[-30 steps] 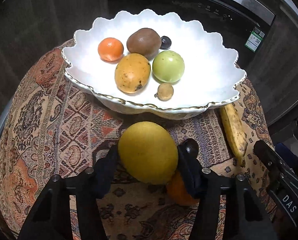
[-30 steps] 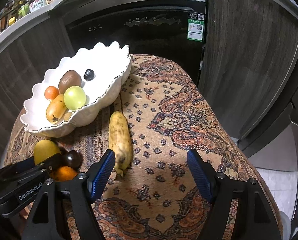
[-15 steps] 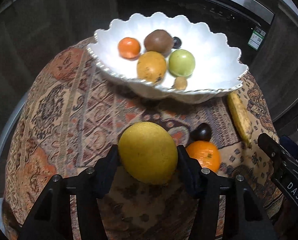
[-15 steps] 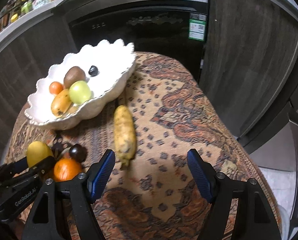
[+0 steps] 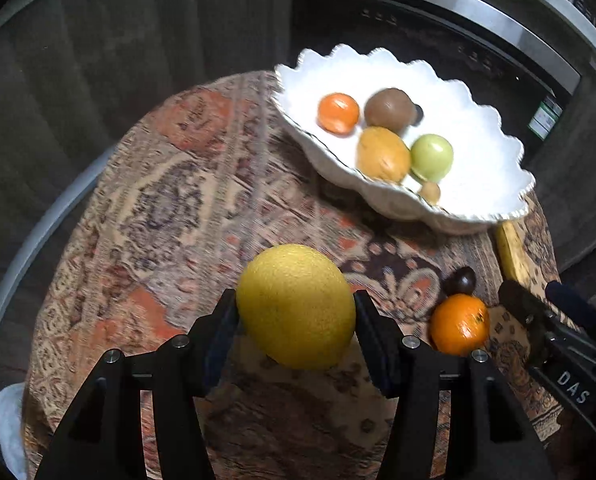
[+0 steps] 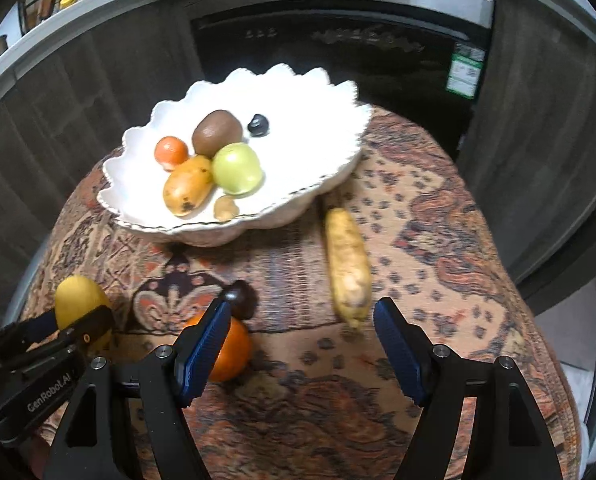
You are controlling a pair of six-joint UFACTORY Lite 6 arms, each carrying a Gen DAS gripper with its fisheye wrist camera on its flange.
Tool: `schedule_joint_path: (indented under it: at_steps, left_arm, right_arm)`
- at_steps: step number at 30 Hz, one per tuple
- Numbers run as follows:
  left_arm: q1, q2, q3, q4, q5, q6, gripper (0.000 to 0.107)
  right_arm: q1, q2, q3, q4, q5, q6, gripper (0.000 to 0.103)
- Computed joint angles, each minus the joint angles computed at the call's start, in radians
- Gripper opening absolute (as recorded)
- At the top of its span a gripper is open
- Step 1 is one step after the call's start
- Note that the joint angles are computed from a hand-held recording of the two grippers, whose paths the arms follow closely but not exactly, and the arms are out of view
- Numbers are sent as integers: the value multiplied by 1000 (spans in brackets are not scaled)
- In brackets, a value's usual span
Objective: Organize fruits
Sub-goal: 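Grasp the dark plum with the right tool while the left tool holds the yellow citrus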
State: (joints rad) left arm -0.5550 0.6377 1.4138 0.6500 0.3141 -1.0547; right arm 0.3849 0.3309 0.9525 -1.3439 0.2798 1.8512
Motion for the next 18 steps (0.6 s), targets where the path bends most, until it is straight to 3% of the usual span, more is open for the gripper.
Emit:
schedule_joint_path:
  at_steps: [5, 12, 18]
  left_arm:
    - [36, -15, 3, 54, 10, -26, 56]
    - [73, 1, 25, 48, 10, -2, 56]
    - [87, 10, 26, 52, 8, -3, 56]
  right_arm:
    - [-7, 92, 136, 293, -6, -296, 73]
    - [-11, 212, 321, 647, 43, -667, 61]
    - [11, 287, 408, 735, 87, -762, 55]
